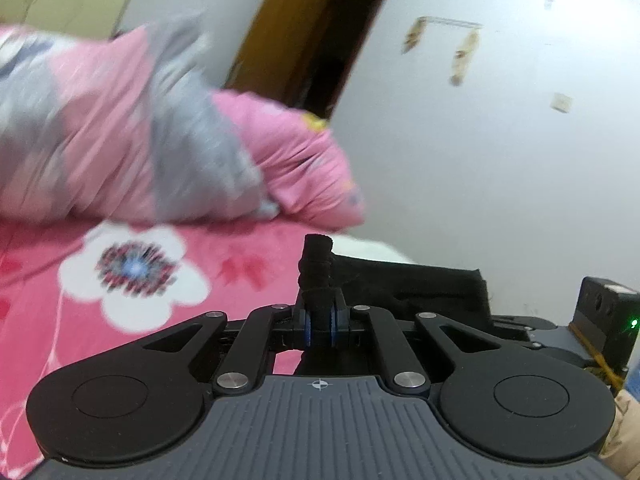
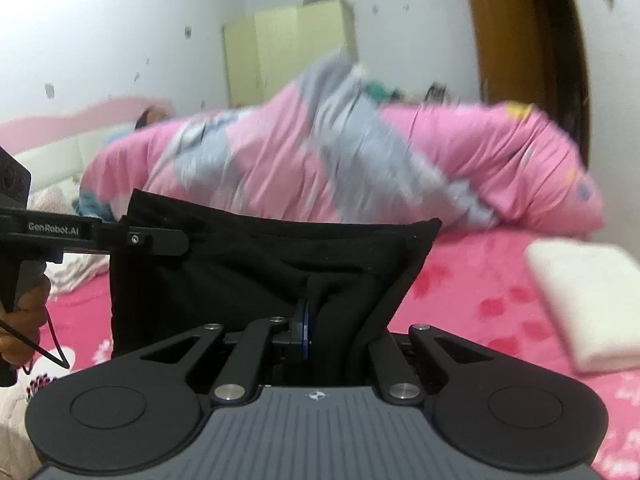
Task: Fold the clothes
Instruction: 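Lift the black cloth off the bedspread with both grippers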
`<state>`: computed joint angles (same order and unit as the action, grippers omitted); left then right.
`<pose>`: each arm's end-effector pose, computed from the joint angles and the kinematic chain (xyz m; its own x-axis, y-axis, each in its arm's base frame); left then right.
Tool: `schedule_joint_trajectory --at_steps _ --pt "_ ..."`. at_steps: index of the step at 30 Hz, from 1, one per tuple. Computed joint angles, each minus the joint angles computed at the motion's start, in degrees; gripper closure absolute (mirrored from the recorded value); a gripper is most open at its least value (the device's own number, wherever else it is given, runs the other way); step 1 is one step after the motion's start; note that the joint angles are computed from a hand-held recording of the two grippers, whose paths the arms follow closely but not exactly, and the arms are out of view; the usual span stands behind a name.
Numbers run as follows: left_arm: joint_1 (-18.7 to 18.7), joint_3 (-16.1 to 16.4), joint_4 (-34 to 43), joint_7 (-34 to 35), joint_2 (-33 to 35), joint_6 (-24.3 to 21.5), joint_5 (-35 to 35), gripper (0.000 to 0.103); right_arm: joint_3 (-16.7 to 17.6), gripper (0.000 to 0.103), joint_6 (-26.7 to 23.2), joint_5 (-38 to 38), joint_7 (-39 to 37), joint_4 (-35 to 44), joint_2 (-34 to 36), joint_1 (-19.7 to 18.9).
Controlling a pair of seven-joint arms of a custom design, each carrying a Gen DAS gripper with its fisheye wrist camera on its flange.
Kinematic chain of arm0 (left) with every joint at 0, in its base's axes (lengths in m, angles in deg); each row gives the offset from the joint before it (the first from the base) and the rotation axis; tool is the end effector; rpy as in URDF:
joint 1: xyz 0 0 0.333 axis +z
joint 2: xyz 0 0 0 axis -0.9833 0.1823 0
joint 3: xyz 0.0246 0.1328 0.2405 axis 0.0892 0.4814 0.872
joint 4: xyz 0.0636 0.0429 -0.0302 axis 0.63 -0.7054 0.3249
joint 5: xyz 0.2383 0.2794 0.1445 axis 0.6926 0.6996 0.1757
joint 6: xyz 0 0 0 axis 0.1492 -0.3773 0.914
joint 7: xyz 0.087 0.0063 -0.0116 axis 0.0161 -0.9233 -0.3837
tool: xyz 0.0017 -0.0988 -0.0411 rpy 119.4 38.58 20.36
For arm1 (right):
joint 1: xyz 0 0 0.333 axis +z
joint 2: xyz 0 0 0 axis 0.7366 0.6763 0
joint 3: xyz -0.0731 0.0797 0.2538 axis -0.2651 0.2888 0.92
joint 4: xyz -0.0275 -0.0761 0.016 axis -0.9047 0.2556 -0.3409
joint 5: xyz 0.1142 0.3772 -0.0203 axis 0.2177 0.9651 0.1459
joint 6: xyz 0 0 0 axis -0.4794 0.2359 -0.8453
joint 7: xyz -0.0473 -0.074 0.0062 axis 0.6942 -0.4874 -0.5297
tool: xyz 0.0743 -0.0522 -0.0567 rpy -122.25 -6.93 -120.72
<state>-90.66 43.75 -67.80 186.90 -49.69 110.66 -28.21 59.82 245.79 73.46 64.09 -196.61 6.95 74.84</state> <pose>0.5072 -0.0416 0.5827 -0.4227 -0.8324 0.3583 -0.4425 -0.1554 -0.8832 0.4856 0.1892 0.5843 0.4235 -0.9008 -0.0958 -0.3781 -0.0797 -0.9223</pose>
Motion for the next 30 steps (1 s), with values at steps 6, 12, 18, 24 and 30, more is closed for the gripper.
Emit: schedule_joint_trajectory --at_steps 6,12,18,24,30 --pt "-3.49 -2.53 5.63 4.40 1.13 1.69 -0.50 0.097 -1.57 0.096 7.61 -2.87 0.16 -3.87 -5.63 -0.80" --pt "-5.20 -6.27 18.54 7.02 10.75 3.03 -1.36 0.097 2.71 0.096 11.70 -9.29 2.83 -1.99 -6.15 -12.00" --pt "-3.73 -12.09 32.81 3.70 22.71 4.35 2.29 0.097 8.85 0.096 13.19 -13.47 4.17 4.02 -2.13 -25.21" --pt "-3.12 -17.42 45.88 -0.96 34.31 5.91 9.69 0.097 8.24 0.096 14.51 -15.13 3.03 10.11 3.73 -29.27" --pt "-4.37 -19.96 58.09 -7.95 45.58 5.73 19.84 0.097 -8.46 0.096 16.60 -23.14 9.42 12.65 8.31 -16.51"
